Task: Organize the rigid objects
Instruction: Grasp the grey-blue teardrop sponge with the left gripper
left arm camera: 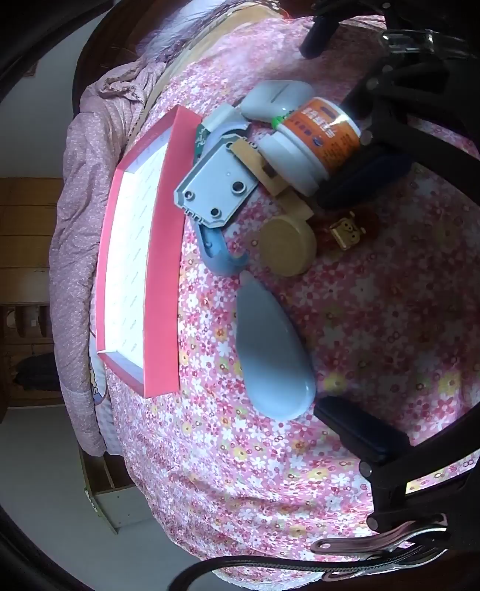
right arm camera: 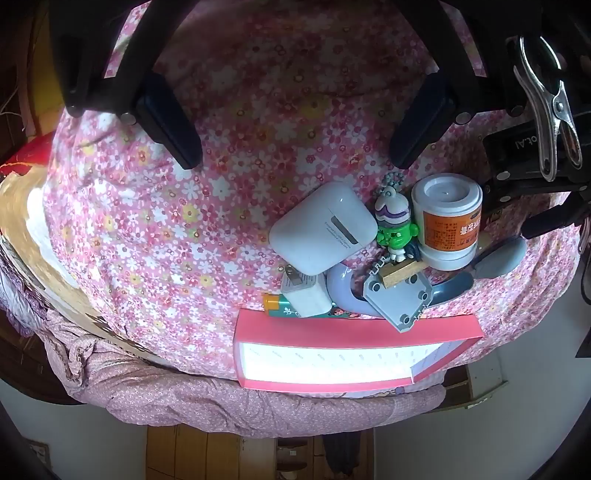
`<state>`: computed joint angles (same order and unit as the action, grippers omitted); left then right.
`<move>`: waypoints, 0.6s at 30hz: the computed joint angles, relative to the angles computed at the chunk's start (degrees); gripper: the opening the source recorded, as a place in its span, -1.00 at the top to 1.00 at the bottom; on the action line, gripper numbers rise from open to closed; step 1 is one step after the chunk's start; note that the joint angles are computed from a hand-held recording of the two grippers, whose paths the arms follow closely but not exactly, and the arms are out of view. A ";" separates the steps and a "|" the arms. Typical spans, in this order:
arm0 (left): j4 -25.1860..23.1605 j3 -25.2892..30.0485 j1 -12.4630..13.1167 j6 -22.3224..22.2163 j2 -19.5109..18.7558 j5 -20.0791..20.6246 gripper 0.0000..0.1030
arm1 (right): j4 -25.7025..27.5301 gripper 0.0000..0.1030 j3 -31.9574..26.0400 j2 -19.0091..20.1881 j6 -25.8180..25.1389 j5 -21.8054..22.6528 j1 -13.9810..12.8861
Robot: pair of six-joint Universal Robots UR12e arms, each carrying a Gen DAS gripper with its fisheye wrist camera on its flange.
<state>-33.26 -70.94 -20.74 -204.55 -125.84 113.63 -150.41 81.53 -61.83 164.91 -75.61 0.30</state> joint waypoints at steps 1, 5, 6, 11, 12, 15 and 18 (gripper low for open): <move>-0.18 0.06 -0.01 -0.02 -0.01 0.04 -0.99 | -0.20 -1.00 0.03 0.02 -0.06 -0.03 0.00; -0.87 0.14 0.18 0.50 0.20 -1.05 -0.99 | -0.72 -1.00 0.20 0.01 -0.09 0.18 -0.05; -0.96 -0.01 0.29 0.85 0.39 -1.74 -0.99 | -0.73 -1.00 0.20 0.01 -0.13 0.23 -0.05; 0.24 -2.12 1.18 2.19 2.18 -6.79 -0.98 | -0.66 -1.00 0.01 0.12 0.07 0.31 -0.06; 0.70 -2.60 1.37 2.20 2.53 -7.67 -0.97 | -0.58 -1.00 -0.06 0.13 0.09 0.33 -0.05; 1.86 -4.86 2.14 1.90 3.93 -8.99 -0.96 | -0.63 -1.00 0.39 -0.20 0.12 0.39 -0.04; 2.02 -5.85 2.43 0.96 4.65 -8.66 -0.96 | -0.77 -1.00 0.29 -0.11 0.14 0.63 -0.11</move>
